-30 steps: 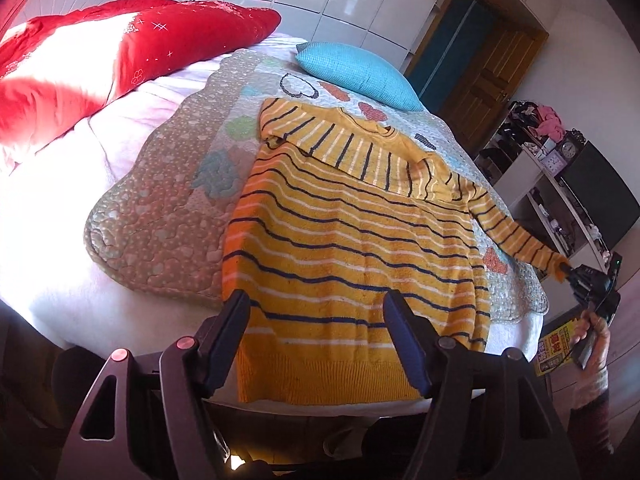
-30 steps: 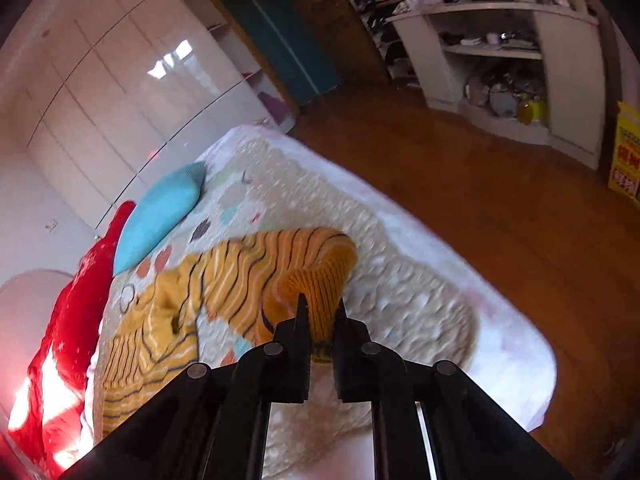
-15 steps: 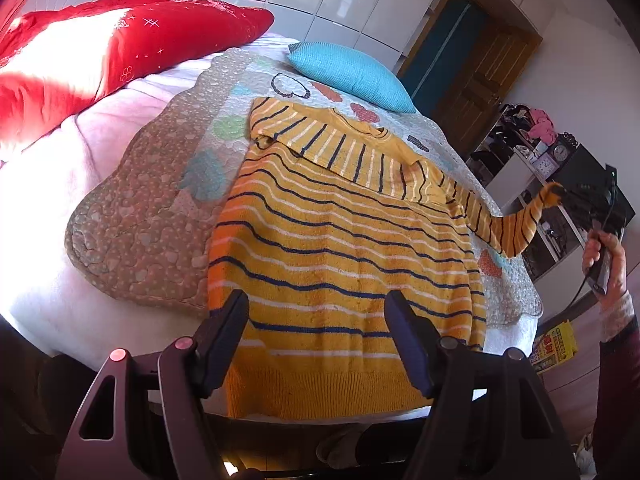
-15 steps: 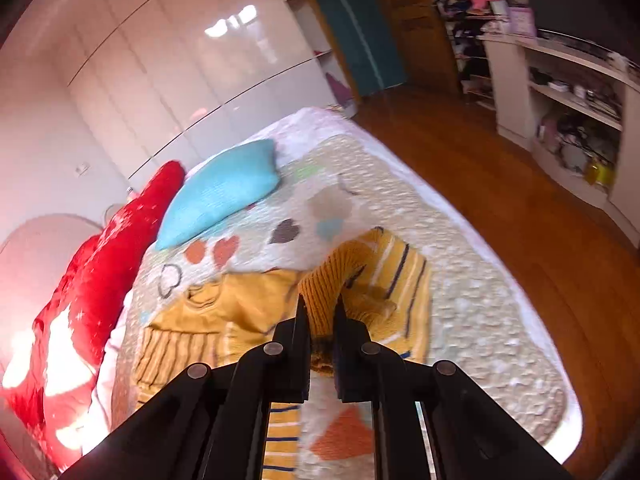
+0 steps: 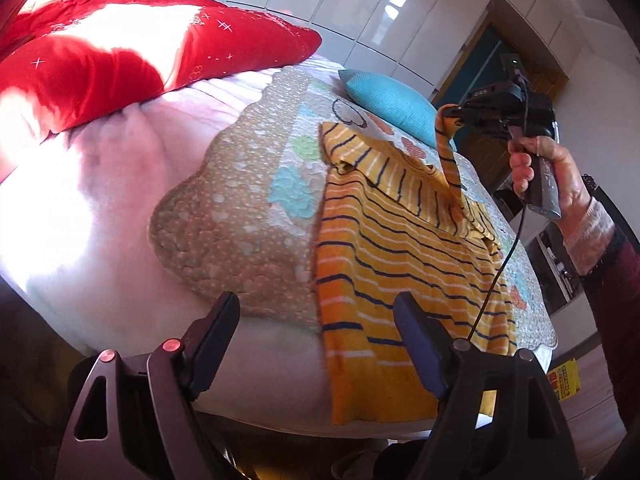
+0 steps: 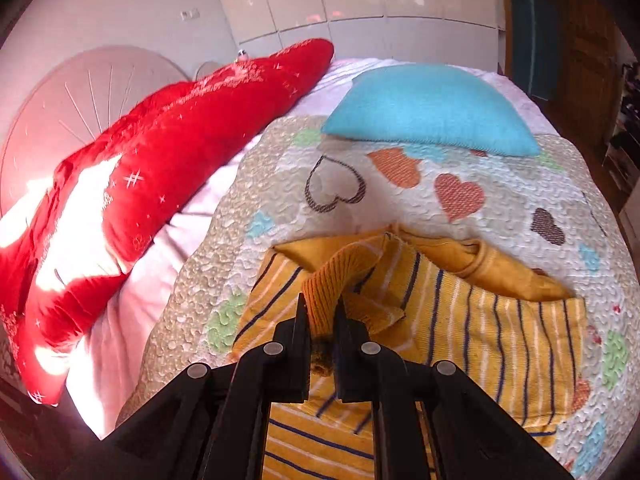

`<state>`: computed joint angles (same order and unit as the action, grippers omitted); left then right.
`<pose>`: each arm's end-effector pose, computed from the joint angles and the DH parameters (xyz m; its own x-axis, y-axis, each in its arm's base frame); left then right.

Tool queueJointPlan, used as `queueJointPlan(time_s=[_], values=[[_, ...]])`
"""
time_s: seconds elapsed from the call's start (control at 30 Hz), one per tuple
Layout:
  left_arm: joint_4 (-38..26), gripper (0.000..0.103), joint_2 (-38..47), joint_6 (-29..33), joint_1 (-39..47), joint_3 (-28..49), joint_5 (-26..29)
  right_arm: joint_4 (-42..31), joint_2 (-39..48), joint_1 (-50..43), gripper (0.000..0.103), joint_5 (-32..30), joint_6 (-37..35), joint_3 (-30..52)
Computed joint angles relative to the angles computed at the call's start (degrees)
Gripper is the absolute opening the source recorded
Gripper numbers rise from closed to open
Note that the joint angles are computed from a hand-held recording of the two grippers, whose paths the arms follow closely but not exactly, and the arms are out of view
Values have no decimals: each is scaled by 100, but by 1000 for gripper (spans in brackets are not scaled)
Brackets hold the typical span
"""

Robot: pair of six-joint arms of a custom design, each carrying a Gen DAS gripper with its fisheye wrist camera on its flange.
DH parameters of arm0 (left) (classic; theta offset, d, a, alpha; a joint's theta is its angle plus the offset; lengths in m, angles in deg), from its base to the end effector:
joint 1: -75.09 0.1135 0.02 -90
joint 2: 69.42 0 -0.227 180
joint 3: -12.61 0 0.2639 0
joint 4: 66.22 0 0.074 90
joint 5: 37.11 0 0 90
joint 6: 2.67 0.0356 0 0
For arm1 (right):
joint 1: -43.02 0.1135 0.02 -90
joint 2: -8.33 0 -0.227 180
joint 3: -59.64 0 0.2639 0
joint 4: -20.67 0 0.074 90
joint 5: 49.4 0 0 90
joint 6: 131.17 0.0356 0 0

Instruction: Fold small clothes

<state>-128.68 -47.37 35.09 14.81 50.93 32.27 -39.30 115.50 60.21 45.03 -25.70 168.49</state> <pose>0.0789 -0.1130 0.1952 -0.7661 -0.1504 -0.6248 0.1409 0.9093 -0.3917 0.3909 0.1181 0.2450 -0.8515 0.0149 -0.5241 -0.0298 0.9966 0.0769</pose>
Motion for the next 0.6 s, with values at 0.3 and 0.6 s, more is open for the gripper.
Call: queueJointPlan(time_s=[0.3, 0.6], values=[[-356, 78, -716, 609, 1166, -510, 701, -542, 2997, 397, 9, 132, 172, 2328], [11, 78, -471, 896, 1866, -706, 1287, -681, 3588, 435, 35, -1340, 57, 3074]])
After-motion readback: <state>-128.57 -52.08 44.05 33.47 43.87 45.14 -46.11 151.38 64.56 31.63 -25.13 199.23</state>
